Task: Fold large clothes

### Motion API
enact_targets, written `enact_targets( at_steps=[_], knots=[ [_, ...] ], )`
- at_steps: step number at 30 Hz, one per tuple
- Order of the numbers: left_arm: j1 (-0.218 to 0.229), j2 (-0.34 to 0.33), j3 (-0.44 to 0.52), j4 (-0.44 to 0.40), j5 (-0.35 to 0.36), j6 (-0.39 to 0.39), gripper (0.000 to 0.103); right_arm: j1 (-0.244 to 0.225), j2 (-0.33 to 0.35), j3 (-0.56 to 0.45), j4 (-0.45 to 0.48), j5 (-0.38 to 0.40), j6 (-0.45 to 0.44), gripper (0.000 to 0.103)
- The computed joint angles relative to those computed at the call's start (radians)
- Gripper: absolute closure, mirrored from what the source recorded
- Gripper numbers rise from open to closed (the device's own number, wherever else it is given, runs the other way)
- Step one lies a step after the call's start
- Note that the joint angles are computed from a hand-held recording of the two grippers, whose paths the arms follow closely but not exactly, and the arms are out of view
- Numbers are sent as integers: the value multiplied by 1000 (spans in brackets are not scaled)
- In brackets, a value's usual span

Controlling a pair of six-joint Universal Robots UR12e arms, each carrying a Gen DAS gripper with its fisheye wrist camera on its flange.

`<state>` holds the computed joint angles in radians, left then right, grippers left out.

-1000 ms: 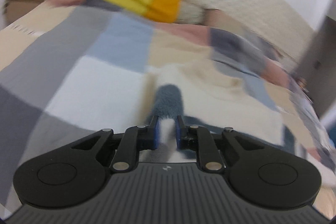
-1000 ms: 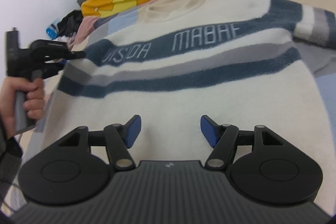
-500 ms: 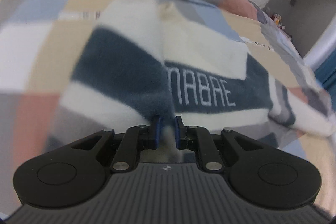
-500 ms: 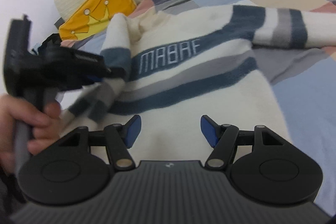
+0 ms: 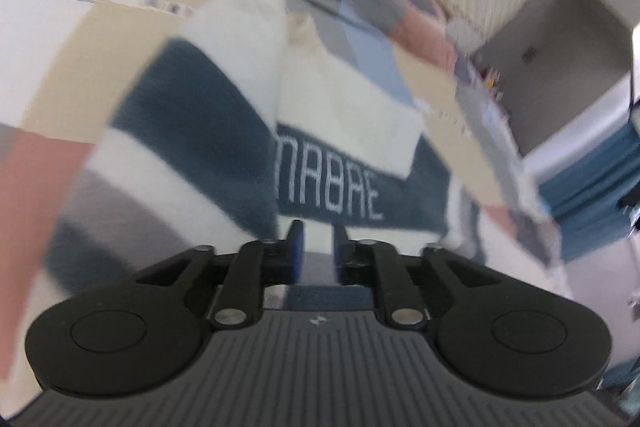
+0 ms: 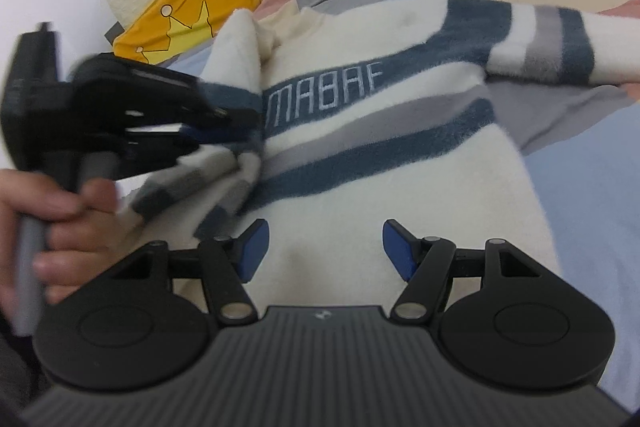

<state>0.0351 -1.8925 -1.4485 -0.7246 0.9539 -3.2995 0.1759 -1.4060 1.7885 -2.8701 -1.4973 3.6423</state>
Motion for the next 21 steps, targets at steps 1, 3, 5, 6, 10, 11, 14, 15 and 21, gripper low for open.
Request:
enact_targets(
  at_steps=[1,3,5,6,10,11,14,15,21],
  knots=[
    [15,19,-22,26,-8,-26,66,0,0,0,-2,0,-2,37],
    [38,52,-54,39,-4,-53,56,1,-1,1,-6,3,-4,37],
    [61,89,-90,37,18,-82,47,0,-2,2,-13,9,-3,37],
    [72,107,-111,38,28,-98,45,1,-3,4,-17,13,-3,37],
    [103,165,-170,11,80,-98,36,1,-5,8,-33,48,-8,37],
    [107,176,-181,4,93,-90,36,-1,-5,9,-35,69,-7,37],
    [124,216,-219,-11,127,-43,36,-9,-5,17,-57,144,8,37],
    [126,226,-227,-21,145,-24,36,-12,-3,20,-72,175,20,36],
    [116,261,-266,-69,269,131,36,-26,11,41,-140,397,107,36]
  ],
)
